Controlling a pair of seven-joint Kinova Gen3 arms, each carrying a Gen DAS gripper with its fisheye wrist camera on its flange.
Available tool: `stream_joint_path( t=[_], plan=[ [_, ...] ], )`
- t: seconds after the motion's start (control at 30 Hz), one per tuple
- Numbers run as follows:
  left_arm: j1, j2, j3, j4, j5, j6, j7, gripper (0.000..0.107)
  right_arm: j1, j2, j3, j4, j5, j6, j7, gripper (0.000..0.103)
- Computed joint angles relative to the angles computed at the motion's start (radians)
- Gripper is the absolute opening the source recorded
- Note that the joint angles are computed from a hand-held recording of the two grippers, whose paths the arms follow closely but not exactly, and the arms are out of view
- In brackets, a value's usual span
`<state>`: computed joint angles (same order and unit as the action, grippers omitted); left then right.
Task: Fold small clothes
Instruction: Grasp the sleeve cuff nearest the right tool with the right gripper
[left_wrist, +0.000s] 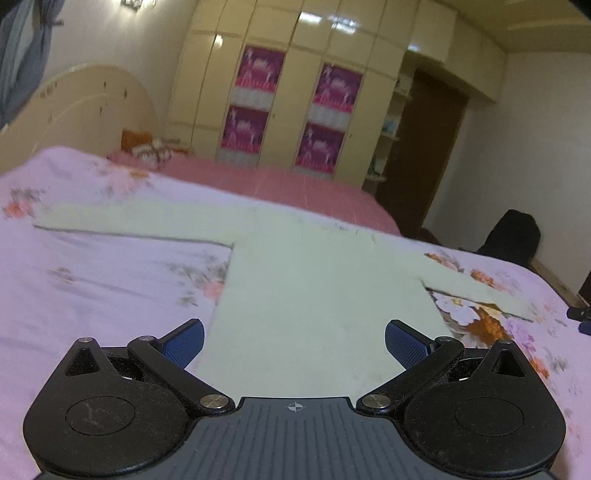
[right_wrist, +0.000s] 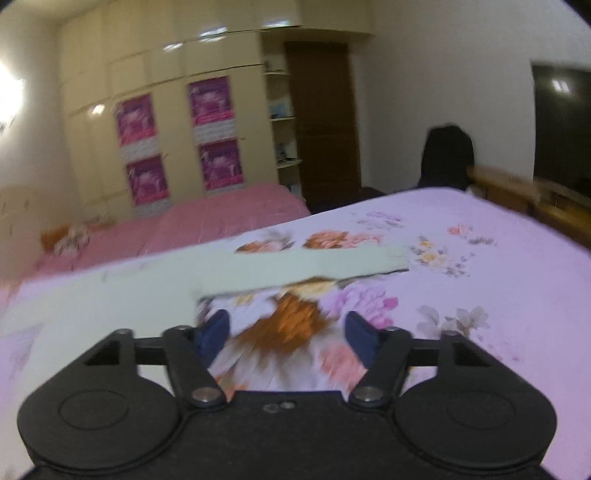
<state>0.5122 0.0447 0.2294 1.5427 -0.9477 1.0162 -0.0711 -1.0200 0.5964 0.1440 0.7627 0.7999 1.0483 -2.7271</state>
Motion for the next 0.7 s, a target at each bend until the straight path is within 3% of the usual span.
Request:
stream_joint_path(
  t=[0.03, 0.1, 0.23, 0.43, 0.57, 0.63, 0.7],
  plan=[
    [-0.021, 0.027, 0.003, -0.027, 0.027, -0.003, -0.028, 0.103, 0.045, 0.01, -0.003, 0.002, -0.019, -0.034, -0.018, 0.048],
    [-0.008, 0.11, -0.037, -0.115, 0.062, 0.04, -0.089, 0.103, 0.138, 0.046, -0.008, -0.037, -0.09, -0.061, -0.024, 0.043],
    [-0.021, 0.244, -0.088, -0.267, 0.118, 0.078, -0.166, 0.103, 0.303, 0.126, -0.014, -0.086, -0.235, -0.142, -0.09, 0.04],
    [-0.015, 0.39, -0.159, -0.452, 0.173, 0.083, -0.259, 0.103, 0.443, 0.25, -0.015, -0.18, -0.401, -0.235, -0.154, 0.038],
    [-0.012, 0.437, -0.196, -0.517, 0.231, 0.072, -0.286, 0.103, 0.479, 0.295, 0.002, -0.221, -0.466, -0.293, -0.165, 0.033],
    [-0.01, 0.455, -0.214, -0.541, 0.262, 0.073, -0.301, 0.103, 0.498, 0.34, -0.017, -0.314, -0.512, -0.25, -0.092, 0.005],
    [0.004, 0.464, -0.24, -0.557, 0.275, 0.082, -0.313, 0.103, 0.497, 0.381, -0.05, -0.407, -0.492, -0.189, -0.01, 0.005]
  ],
)
